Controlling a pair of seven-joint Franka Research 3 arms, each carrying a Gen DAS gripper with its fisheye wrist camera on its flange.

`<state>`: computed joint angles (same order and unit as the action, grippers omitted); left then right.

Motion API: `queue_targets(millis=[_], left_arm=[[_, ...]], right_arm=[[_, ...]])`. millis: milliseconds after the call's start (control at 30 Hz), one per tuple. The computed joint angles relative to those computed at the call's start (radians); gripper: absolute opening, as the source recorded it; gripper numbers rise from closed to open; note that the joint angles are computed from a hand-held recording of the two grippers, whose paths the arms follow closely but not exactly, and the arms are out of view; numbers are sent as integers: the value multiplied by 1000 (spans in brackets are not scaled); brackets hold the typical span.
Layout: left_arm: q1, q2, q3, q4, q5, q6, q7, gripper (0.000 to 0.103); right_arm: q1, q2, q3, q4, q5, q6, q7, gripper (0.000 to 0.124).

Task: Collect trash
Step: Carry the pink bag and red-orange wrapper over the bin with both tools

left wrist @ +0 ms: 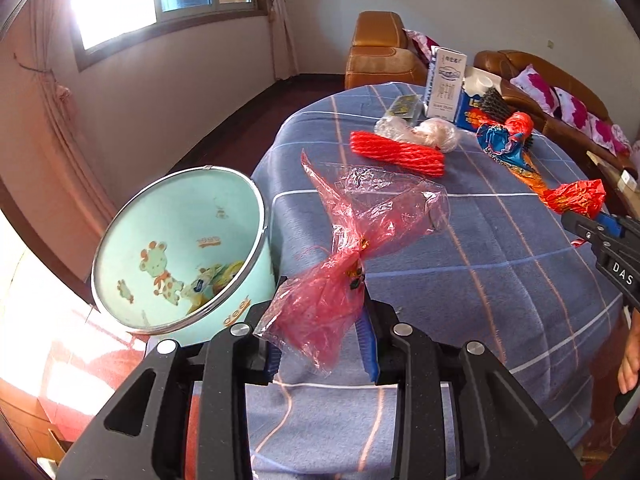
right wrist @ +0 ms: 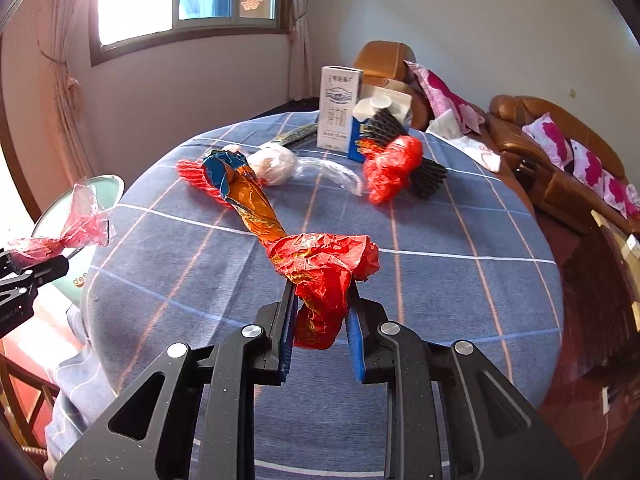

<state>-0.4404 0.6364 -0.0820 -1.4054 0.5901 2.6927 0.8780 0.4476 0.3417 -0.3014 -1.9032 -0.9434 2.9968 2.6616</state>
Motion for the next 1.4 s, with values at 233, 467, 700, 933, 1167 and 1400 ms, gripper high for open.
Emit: queue_targets(millis=[233, 467, 700, 933, 1167, 1400], left_arm=[[7, -44, 19, -64, 25, 19, -55, 31], [19, -80, 31, -115, 58, 28, -116, 31], [29, -107, 44, -147, 109, 16, -186, 31], [50, -124, 44, -168, 138, 6, -237, 31], [67, -140, 52, -191, 161, 3, -289, 31], [88, -149, 55, -201, 182, -16, -328, 31]], right_arm=[[8, 25, 29, 42, 60, 2, -72, 24], [44, 62, 32, 86, 166, 6, -183, 24], [79, 108, 31, 142, 297, 11, -312, 24], [105, 147, 33, 194, 417, 7, -437, 24], [126, 190, 39, 256, 527, 1, -552, 24], [136, 237, 52, 333, 614, -22, -646, 24]])
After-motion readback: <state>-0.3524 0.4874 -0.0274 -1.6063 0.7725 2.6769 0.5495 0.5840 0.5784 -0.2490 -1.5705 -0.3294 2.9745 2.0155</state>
